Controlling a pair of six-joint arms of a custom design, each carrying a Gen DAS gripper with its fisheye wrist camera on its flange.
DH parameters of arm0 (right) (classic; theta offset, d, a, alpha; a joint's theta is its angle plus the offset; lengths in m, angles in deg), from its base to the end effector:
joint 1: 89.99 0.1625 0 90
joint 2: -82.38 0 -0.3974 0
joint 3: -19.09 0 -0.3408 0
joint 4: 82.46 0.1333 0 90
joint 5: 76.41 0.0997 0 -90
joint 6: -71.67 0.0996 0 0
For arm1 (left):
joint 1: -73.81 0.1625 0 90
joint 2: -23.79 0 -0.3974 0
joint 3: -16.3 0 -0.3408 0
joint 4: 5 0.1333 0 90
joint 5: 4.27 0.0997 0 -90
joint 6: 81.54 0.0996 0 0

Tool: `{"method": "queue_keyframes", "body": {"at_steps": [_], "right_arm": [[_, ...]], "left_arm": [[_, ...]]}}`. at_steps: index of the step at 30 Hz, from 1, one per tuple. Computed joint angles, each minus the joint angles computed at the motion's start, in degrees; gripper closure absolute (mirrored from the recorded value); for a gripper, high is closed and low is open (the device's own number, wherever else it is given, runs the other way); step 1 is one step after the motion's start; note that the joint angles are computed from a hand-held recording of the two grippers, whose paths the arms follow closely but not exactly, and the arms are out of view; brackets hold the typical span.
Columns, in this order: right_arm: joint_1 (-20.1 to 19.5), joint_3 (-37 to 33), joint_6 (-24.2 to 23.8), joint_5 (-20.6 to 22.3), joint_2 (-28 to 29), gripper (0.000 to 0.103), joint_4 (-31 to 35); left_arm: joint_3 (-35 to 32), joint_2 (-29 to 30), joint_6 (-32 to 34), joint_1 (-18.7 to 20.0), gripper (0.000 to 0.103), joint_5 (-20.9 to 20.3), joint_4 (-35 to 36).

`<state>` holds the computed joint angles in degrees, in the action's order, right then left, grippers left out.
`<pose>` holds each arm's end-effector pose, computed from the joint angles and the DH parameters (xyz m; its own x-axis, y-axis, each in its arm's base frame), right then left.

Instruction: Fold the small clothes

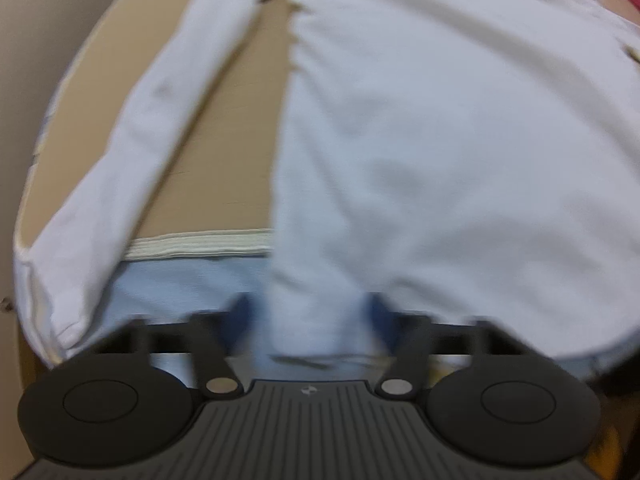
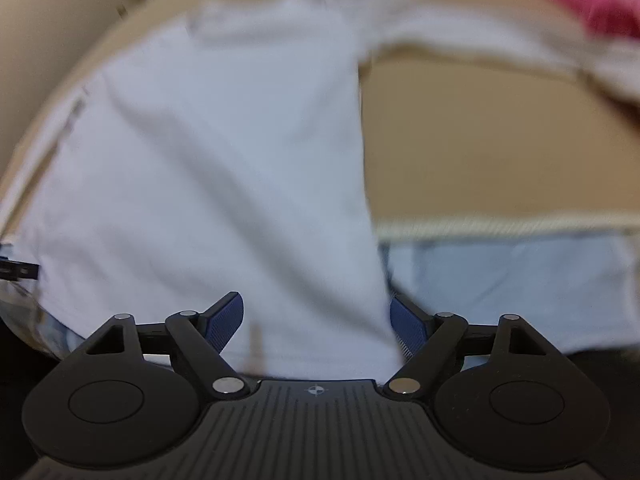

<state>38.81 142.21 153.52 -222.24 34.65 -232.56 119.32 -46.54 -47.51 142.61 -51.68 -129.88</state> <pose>0.3120 -0.3069 0.0465 -0.6410 0.6702 0.3742 0.2123 0.6233 -0.7526 -0.0020 -0.5602 0.2832 -0.3744 0.7220 -0.5818 0.6888 0.6366 0.3468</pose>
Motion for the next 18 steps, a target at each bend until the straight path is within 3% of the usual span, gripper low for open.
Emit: {"method": "queue_keyframes", "body": {"at_steps": [1, 2, 4, 5, 8, 11, 13, 18], "right_arm": [[-1.0, 0.9, -0.9, 2.0, 0.1, 0.038, -2.6], [-1.2, 0.9, -0.9, 2.3, 0.6, 0.047, -2.7], [-0.5, 0.5, -2.2, 2.1, 1.1, 0.098, -2.5], [-0.3, 1.3, -3.1, 3.2, 0.9, 0.097, -5.9], [1.0, 1.9, -2.8, 2.8, 0.0, 0.098, -7.2], [3.6, 2.9, -2.3, 1.9, -2.1, 0.099, -8.5], [5.6, 2.6, -1.4, 1.0, -3.7, 0.099, -5.8], [8.1, 2.7, 2.3, 1.6, -6.8, 0.099, 1.8]], "left_arm": [[0.5, -0.4, 0.1, -0.6, 0.089, 0.6, 0.9], [1.0, -0.9, 0.3, -1.1, 0.089, 0.7, 1.1], [3.2, -1.9, 1.7, -2.0, 0.091, 1.6, -1.3], [3.5, -2.4, 1.7, -2.2, 0.091, 1.5, -1.5], [2.3, -4.3, -1.1, -2.5, 0.091, 0.0, 1.3], [0.4, -7.8, -1.8, -2.0, 0.091, -4.9, 5.3], [0.6, -9.9, -0.7, -1.9, 0.091, -6.4, 6.8], [4.6, -12.7, 1.5, -1.6, 0.091, -5.0, 6.3]]}}
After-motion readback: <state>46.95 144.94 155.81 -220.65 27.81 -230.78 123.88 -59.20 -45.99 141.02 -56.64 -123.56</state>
